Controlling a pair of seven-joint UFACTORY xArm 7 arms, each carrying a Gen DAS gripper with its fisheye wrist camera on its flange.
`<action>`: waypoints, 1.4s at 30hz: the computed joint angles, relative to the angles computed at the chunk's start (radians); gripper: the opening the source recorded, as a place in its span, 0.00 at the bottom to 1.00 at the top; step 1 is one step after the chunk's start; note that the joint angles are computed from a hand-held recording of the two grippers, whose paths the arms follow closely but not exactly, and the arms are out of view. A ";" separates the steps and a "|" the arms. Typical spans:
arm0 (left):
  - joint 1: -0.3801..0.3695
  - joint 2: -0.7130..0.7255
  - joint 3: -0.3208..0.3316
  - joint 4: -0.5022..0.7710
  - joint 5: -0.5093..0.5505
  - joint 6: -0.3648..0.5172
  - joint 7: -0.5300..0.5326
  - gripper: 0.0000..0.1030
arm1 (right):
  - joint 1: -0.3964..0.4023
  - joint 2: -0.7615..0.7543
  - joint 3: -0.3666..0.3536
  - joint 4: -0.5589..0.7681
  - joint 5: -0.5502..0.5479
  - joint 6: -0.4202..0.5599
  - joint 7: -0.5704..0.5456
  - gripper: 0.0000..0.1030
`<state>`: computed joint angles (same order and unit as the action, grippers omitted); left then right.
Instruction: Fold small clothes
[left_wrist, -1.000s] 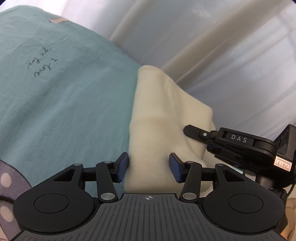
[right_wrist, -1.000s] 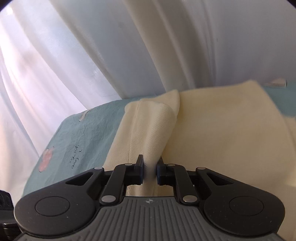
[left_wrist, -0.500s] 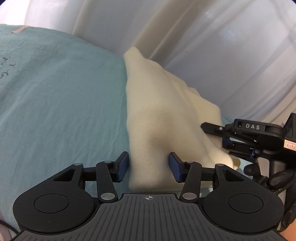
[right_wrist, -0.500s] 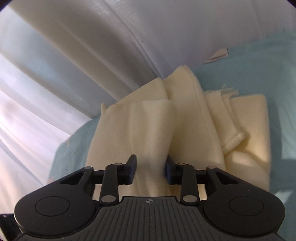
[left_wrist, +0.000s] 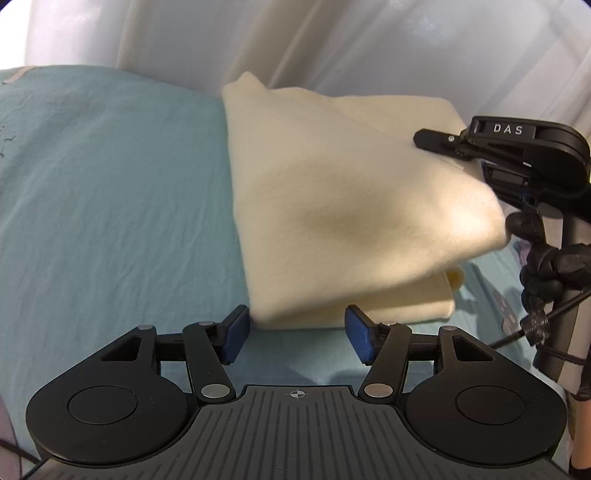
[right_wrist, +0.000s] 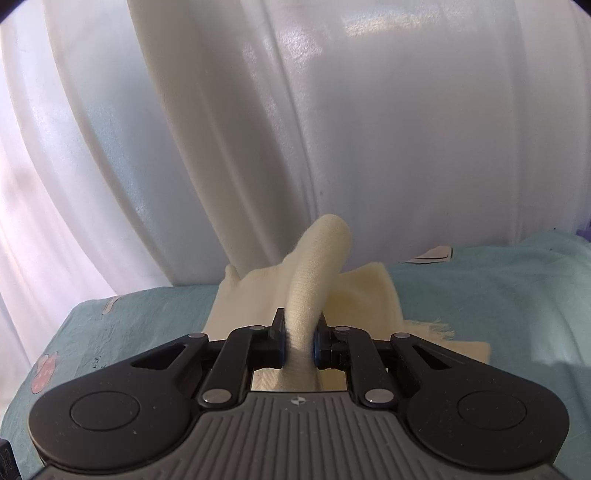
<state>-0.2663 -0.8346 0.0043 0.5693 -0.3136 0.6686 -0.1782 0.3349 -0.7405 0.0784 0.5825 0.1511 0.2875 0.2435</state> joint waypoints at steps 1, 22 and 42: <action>0.002 0.002 -0.010 -0.002 0.003 -0.010 -0.005 0.60 | -0.018 -0.003 0.006 0.003 -0.007 0.016 0.009 0.12; 0.032 0.006 -0.013 -0.006 0.043 -0.028 -0.086 0.58 | -0.036 -0.395 -0.233 -0.233 0.264 0.422 0.002 0.48; 0.064 -0.034 0.069 0.048 0.019 0.141 -0.052 0.62 | -0.141 -0.397 -0.102 -0.220 0.172 0.433 -0.067 0.28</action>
